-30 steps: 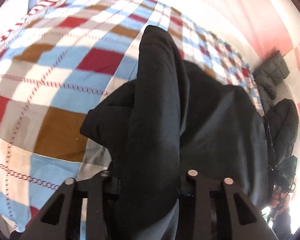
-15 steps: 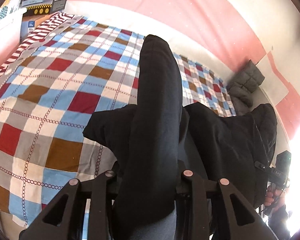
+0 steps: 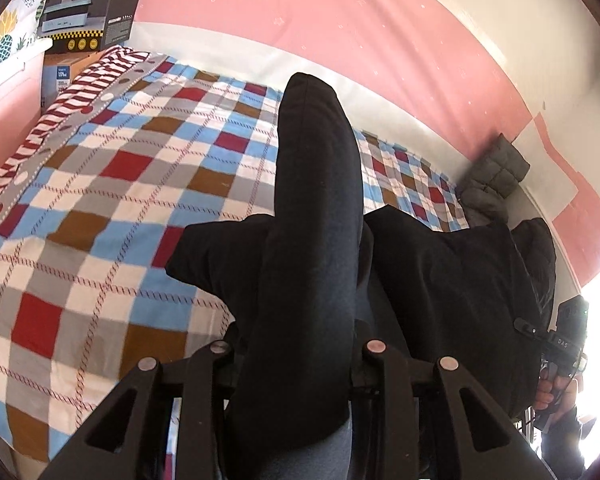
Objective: Fold large clothes
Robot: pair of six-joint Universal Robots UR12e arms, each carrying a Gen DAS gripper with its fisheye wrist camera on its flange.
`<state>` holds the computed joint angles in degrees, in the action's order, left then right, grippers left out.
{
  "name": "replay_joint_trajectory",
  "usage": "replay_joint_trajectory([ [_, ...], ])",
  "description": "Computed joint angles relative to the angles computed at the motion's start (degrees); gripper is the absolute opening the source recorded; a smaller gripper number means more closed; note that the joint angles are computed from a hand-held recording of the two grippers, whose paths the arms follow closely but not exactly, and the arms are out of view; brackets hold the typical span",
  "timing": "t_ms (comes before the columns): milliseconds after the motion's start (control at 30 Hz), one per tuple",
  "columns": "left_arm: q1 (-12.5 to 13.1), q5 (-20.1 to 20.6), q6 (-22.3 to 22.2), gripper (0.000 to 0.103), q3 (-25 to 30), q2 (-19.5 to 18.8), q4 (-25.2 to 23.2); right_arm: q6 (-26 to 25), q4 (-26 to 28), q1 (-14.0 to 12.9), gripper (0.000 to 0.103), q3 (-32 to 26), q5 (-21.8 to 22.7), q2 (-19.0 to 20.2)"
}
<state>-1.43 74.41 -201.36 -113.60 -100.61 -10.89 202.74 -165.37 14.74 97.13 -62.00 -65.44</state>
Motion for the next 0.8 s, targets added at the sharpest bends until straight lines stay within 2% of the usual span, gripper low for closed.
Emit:
replay_joint_trajectory([
  [433, 4.9, 0.1, 1.6, 0.031, 5.8, -3.2, -0.7, 0.3, 3.1, 2.2, 0.037, -14.7, 1.8, 9.1],
  [800, 7.9, 0.5, 4.8, 0.031, 15.3, -10.7, -4.1, 2.6, 8.0, 3.5, 0.037, -29.6, 1.6, 19.1],
])
